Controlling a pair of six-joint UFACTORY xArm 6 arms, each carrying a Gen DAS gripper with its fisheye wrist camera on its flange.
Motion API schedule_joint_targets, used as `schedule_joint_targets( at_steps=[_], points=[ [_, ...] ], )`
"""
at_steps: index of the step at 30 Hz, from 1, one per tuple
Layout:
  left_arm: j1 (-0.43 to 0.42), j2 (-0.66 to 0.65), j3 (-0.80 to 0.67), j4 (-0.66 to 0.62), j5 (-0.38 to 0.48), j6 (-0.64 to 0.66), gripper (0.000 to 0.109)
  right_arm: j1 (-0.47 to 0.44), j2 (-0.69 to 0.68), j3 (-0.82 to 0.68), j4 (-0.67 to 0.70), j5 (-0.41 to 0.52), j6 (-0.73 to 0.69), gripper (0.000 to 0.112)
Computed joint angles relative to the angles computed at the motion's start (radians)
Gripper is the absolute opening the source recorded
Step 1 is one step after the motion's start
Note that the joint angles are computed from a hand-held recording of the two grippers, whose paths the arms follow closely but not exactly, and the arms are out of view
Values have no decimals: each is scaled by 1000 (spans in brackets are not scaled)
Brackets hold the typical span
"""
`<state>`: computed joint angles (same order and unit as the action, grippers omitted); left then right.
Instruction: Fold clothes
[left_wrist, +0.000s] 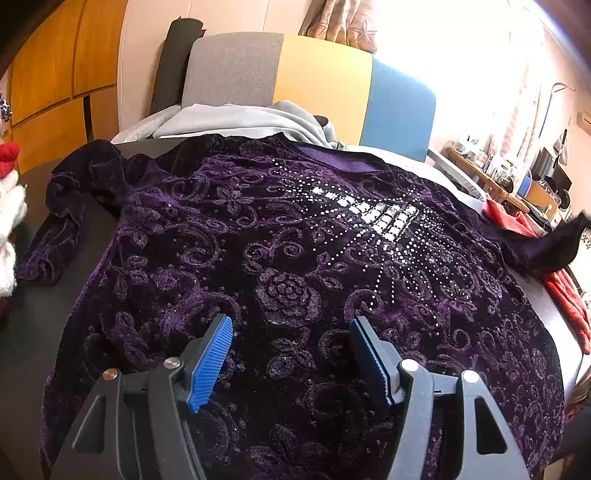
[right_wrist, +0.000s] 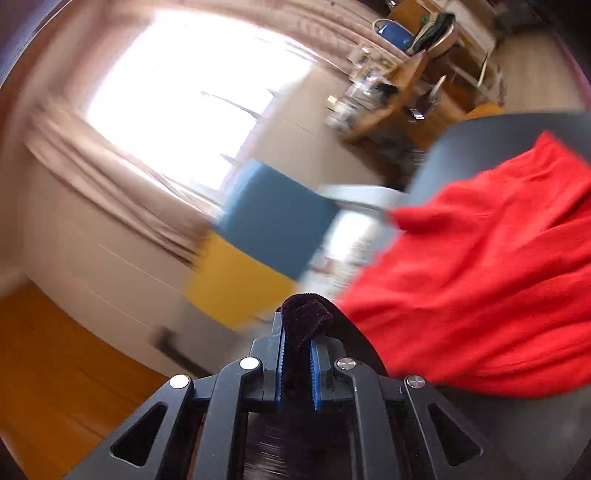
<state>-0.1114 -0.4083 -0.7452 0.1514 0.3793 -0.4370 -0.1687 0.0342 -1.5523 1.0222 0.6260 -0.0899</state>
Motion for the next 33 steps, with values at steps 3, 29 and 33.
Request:
schedule_joint_targets(
  at_steps=[3, 29, 33],
  points=[
    [-2, 2, -4, 16, 7, -11, 67, -5, 0, 52, -144, 22, 95, 12],
    [11, 25, -107, -460, 103, 342, 67, 397, 245, -177, 272, 139, -175, 53],
    [0, 132, -260, -720, 141, 533, 67, 399, 100, 31, 197, 132, -233, 57]
  ],
)
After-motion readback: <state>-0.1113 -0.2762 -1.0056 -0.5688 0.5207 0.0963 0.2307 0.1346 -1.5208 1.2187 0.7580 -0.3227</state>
